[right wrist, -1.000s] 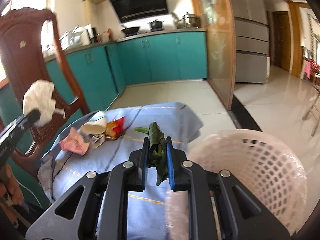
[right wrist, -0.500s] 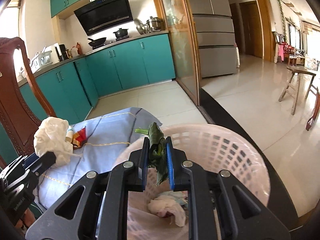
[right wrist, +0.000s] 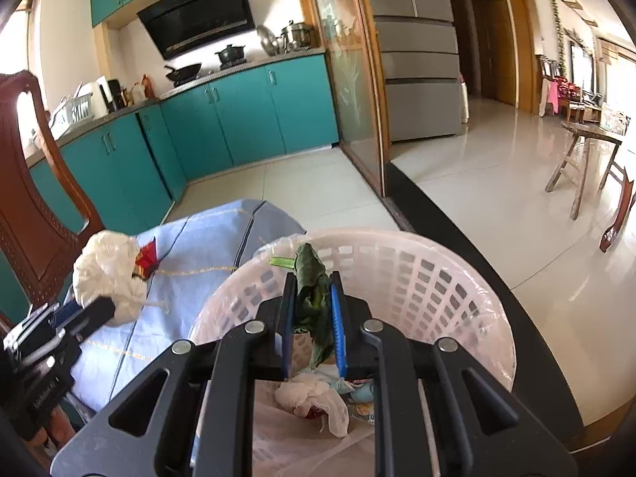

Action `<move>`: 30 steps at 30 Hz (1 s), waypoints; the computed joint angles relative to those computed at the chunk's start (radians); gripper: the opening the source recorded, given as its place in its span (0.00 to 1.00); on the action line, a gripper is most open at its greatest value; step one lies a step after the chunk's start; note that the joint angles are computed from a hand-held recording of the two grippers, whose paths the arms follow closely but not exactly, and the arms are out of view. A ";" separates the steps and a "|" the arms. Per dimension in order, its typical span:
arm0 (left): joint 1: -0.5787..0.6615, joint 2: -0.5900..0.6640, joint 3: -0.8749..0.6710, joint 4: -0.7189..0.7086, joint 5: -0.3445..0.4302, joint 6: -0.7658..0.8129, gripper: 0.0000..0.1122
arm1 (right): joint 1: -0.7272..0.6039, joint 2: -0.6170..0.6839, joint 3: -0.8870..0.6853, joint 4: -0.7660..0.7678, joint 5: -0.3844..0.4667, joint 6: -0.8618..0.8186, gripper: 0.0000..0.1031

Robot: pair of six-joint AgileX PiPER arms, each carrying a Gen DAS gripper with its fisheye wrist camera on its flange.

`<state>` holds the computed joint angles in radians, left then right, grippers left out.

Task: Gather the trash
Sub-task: 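Carry the tissue ball and vegetable over the wastebasket and open both grippers, then move the right gripper to the pink plastic bag and grasp it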

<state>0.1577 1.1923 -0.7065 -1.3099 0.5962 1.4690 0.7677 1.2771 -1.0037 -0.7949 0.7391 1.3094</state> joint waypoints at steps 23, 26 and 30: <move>-0.099 0.251 -0.155 0.036 0.171 -0.152 0.37 | -0.177 -0.131 0.133 0.118 -0.086 0.208 0.66; -0.136 0.222 -0.139 0.078 0.120 -0.173 0.52 | -0.196 -0.116 0.122 0.155 -0.113 0.199 0.66; -0.163 0.109 -0.079 0.144 -0.117 -0.217 0.54 | -0.159 -0.055 0.063 0.135 -0.137 0.198 0.66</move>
<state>-0.0055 1.3011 -0.7852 -1.1662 0.4794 1.2516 0.6087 1.2217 -0.9404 -0.6599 0.6019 1.5070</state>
